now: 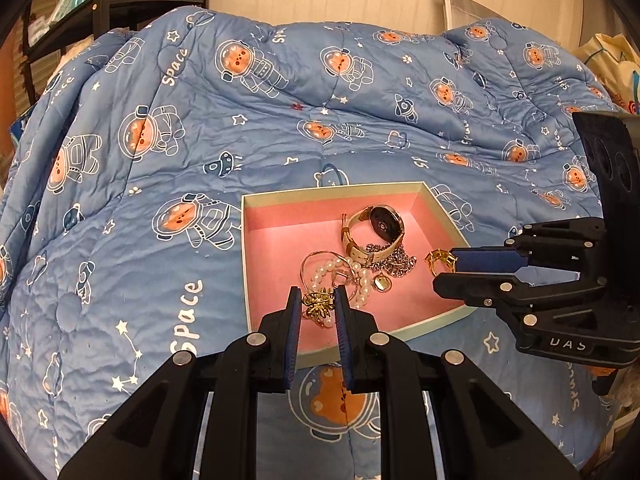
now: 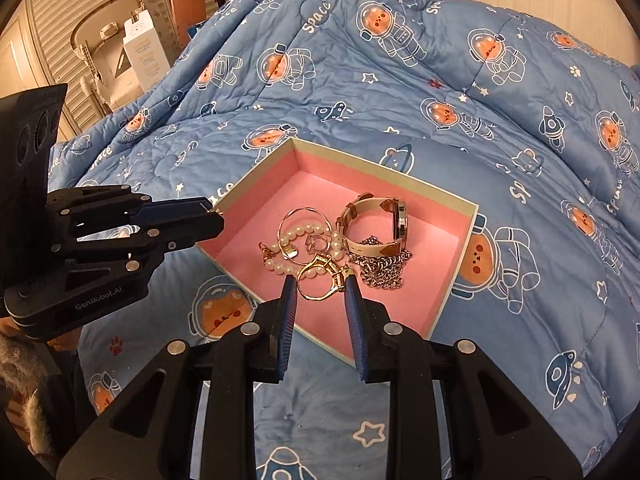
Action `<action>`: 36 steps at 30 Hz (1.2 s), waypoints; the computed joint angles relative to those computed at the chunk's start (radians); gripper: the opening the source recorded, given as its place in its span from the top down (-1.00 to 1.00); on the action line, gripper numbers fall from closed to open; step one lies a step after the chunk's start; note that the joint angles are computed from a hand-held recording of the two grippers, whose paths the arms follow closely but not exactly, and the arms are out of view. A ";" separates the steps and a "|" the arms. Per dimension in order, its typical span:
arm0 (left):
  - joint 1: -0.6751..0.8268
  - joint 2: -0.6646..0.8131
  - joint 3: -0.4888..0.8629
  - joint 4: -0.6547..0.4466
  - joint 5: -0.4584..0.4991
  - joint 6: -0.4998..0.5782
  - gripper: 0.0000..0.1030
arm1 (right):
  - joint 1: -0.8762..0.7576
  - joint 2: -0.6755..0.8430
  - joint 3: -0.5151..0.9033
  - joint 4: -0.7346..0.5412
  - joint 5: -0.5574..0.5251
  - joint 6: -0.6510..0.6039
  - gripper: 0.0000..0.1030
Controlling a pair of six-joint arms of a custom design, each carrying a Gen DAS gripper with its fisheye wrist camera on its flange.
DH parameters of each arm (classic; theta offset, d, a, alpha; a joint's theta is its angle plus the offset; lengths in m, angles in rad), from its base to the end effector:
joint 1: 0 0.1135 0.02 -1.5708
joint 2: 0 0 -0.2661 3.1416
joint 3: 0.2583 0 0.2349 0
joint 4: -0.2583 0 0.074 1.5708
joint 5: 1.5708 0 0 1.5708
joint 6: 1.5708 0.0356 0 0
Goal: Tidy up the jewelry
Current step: 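Carry the star charm with the left tool while the right tool carries the ring keychain over the box, then lower both charms into the box and open both tools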
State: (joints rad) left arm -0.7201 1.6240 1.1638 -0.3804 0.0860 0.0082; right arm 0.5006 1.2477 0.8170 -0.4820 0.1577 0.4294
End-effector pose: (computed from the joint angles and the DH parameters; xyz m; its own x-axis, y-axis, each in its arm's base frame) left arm 0.2515 -0.2247 0.2506 -0.5543 0.4971 -0.6675 0.7047 0.7071 -0.0585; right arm 0.2077 0.1073 0.2392 -0.7933 0.0347 -0.6078 -0.0654 0.9878 0.1417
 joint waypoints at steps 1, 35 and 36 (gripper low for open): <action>-0.002 0.014 0.011 -0.002 -0.003 0.001 0.68 | -0.013 0.014 0.003 0.005 -0.015 -0.008 0.51; -0.029 0.328 0.322 -0.151 -0.022 0.009 0.53 | -0.130 0.321 0.173 -0.049 -0.059 -0.195 0.19; -0.025 0.322 0.314 -0.142 -0.019 0.003 0.44 | -0.131 0.313 0.167 -0.046 -0.060 -0.193 0.19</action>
